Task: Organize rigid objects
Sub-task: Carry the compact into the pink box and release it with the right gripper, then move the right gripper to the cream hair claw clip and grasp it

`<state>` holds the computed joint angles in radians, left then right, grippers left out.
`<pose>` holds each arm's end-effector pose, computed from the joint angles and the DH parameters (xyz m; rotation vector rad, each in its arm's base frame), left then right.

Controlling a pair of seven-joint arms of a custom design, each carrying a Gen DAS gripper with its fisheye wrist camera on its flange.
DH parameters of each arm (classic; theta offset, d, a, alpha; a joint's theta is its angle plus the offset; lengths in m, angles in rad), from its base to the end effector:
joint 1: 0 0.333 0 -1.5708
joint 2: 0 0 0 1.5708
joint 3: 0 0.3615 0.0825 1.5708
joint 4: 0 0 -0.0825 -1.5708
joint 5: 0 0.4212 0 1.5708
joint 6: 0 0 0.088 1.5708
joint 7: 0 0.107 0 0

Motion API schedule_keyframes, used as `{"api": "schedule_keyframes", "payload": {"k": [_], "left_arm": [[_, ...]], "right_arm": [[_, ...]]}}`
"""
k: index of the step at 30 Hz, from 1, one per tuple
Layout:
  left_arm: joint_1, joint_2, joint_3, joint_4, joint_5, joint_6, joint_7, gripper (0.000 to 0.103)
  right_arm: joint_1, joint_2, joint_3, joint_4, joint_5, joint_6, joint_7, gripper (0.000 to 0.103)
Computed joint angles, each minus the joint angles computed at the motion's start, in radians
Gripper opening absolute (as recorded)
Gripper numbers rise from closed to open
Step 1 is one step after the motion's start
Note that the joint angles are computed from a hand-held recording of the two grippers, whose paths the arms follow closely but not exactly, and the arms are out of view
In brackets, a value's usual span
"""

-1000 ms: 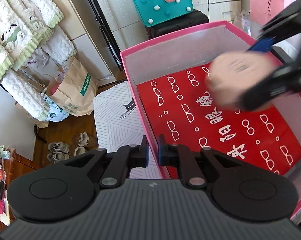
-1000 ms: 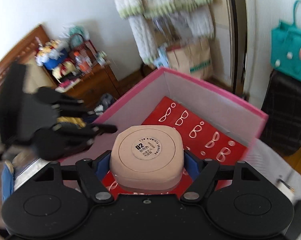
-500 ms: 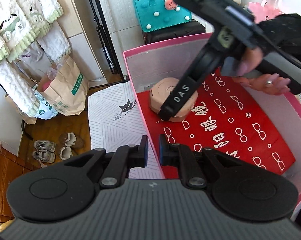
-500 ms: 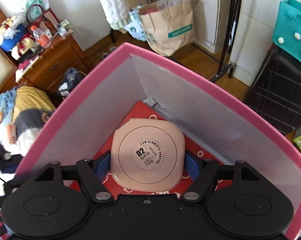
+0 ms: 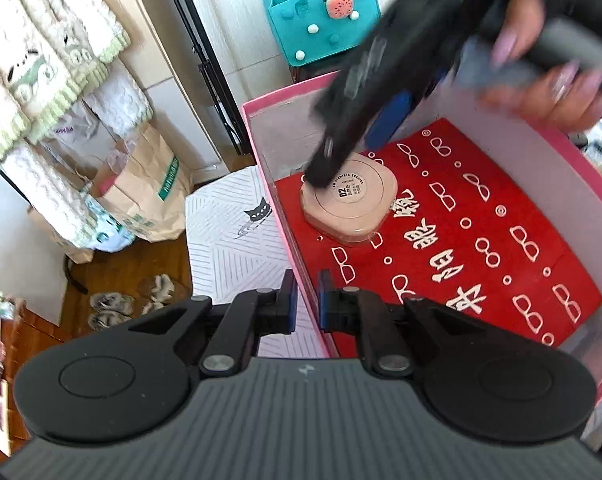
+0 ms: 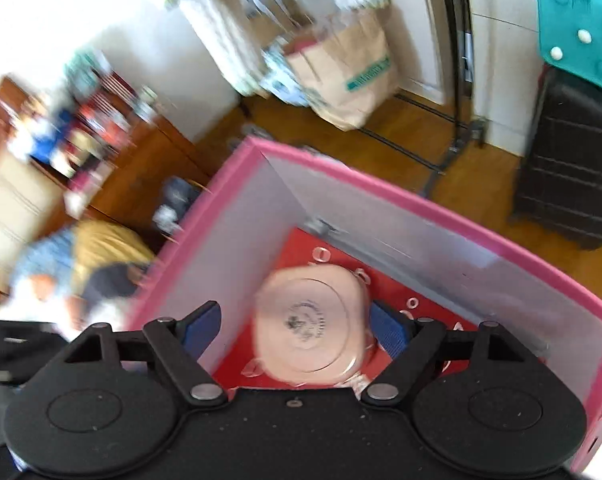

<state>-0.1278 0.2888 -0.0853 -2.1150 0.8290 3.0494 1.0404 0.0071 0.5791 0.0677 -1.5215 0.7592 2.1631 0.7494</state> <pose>0.6165 -0.1893 0.3524 -1.3336 2.1821 -0.5660 0.7688 0.0755 0.3586 -2.1148 1.3075 0.2824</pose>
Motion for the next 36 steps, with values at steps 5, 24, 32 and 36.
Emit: {"api": "schedule_keyframes", "payload": {"k": [5, 24, 32, 36], "left_arm": [[0.036, -0.017, -0.030, -0.031, -0.042, 0.015, 0.039, 0.010], [-0.077, -0.027, 0.098, -0.030, 0.219, 0.041, -0.220, 0.008], [-0.034, -0.031, 0.051, -0.028, 0.234, 0.018, -0.225, 0.008], [-0.046, -0.032, 0.057, -0.021, 0.289, -0.001, -0.267, 0.008]], "right_arm": [[-0.079, -0.144, 0.003, -0.159, 0.127, -0.040, -0.149, 0.085], [-0.060, -0.569, -0.150, -0.714, 0.452, 0.378, -0.637, 0.084], [-0.097, -0.518, -0.176, -0.769, 0.465, 0.352, -0.674, 0.079], [-0.094, -0.482, -0.159, -0.788, 0.476, 0.425, -0.685, 0.073]]}}
